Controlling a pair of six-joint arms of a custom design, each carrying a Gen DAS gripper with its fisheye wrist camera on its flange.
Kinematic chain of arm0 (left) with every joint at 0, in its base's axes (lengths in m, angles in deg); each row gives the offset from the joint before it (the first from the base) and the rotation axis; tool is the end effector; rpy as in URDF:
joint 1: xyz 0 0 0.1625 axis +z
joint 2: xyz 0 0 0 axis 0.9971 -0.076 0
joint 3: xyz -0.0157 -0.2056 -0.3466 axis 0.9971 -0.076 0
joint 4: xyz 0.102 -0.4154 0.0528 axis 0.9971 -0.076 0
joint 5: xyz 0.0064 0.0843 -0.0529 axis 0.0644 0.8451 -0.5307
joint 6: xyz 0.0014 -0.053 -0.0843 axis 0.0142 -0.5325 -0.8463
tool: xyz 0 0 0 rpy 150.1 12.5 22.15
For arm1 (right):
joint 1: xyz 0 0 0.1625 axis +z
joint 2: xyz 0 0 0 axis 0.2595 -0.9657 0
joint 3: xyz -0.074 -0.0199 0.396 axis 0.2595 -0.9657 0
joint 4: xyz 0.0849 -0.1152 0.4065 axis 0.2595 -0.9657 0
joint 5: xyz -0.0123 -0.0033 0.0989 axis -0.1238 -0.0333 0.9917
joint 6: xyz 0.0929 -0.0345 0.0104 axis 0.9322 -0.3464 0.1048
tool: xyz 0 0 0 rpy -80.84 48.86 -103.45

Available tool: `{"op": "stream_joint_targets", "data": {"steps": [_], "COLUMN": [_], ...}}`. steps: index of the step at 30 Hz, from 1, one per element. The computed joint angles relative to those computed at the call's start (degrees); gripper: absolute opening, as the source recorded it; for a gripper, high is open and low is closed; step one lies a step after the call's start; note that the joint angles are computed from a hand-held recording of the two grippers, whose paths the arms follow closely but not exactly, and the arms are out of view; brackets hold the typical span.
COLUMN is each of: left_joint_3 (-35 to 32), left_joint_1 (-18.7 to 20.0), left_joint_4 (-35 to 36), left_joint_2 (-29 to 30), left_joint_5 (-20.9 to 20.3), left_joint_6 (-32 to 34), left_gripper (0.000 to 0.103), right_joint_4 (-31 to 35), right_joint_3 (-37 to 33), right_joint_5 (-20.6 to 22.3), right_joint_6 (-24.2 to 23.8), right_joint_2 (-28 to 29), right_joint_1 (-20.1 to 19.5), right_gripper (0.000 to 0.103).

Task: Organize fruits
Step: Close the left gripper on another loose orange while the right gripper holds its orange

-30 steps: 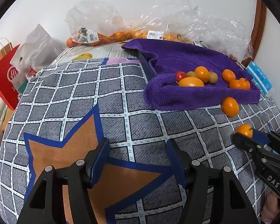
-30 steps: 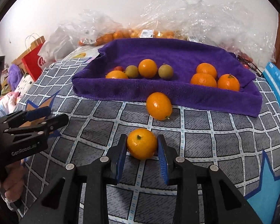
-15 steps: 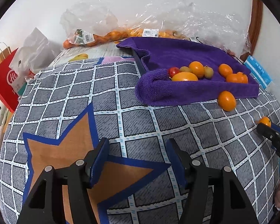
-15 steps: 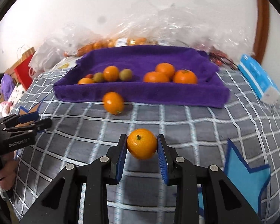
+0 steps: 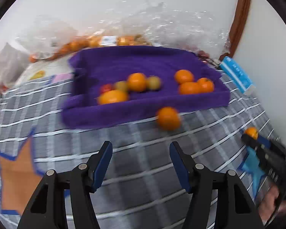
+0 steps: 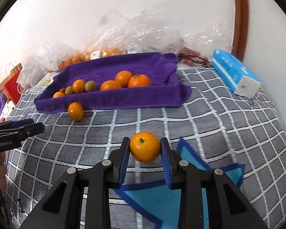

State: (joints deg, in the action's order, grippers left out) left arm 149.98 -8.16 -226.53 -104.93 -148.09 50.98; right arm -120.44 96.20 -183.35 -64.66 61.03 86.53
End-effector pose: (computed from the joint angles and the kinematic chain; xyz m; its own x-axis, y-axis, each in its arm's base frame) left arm 0.0170 -0.7594 0.1830 -0.7789 0.2406 -0.5792 0.5100 0.7804 -0.3617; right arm 0.2130 -0.6854 -0.0501 -0.7587 0.0346 0.6506 -0.4200 0.7374 -0.5290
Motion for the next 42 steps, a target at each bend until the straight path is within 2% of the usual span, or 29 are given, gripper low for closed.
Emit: {"op": "stream_joint_targets", "data": {"steps": [2,6,9,11,12,13,18,23,27,32,42], "left_joint_3": [-2.2,-5.5,-7.9,-8.2,-8.5,-8.7,-6.7,-2.2,0.6,3.5,4.3], "left_joint_1": [-0.4,-0.9,-0.1,0.0,0.0,-0.1,0.1,0.1,1.2,2.7,4.4], "left_joint_4": [2.0,1.2,2.7,1.3,1.2,0.8,0.8,-2.8,-4.2,-7.3,-6.5], "left_joint_2": [2.0,5.6,7.0,7.6,7.9,8.2,6.0,2.2,-0.7,-3.5,-4.9], "left_joint_5": [-1.0,0.2,-2.2,-2.5,-2.0,-1.3,-0.7,6.0,8.1,7.5,2.6], "left_joint_6": [-1.2,-4.3,-8.3,-8.9,-9.0,-8.6,-6.6,-2.0,-1.2,0.6,-0.7], "left_gripper": [0.06,0.058,0.058,0.051,0.037,0.033,0.032,0.033,0.033,0.033,0.033], "right_joint_4": [0.9,0.2,0.4,0.8,0.9,1.0,4.0,5.6,7.3,8.8,9.3], "right_joint_3": [1.4,2.8,3.2,3.4,3.3,3.3,0.5,-2.1,-3.7,-6.0,-7.8], "right_joint_5": [1.6,1.8,2.4,2.8,2.9,2.9,2.5,0.9,0.6,0.0,-3.0], "right_joint_6": [1.2,0.8,1.6,2.1,2.2,2.5,3.7,4.0,6.0,6.9,6.8], "right_joint_2": [-1.2,-1.9,-2.2,-2.3,-2.2,-2.1,-0.4,1.7,2.9,4.5,5.8], "right_joint_1": [-0.5,-0.9,-1.1,-1.1,-1.1,-1.1,-0.4,0.7,1.1,1.6,3.3], "right_gripper": [0.032,0.032,0.032,0.032,0.032,0.032,0.032,0.032,0.032,0.032,0.032]}}
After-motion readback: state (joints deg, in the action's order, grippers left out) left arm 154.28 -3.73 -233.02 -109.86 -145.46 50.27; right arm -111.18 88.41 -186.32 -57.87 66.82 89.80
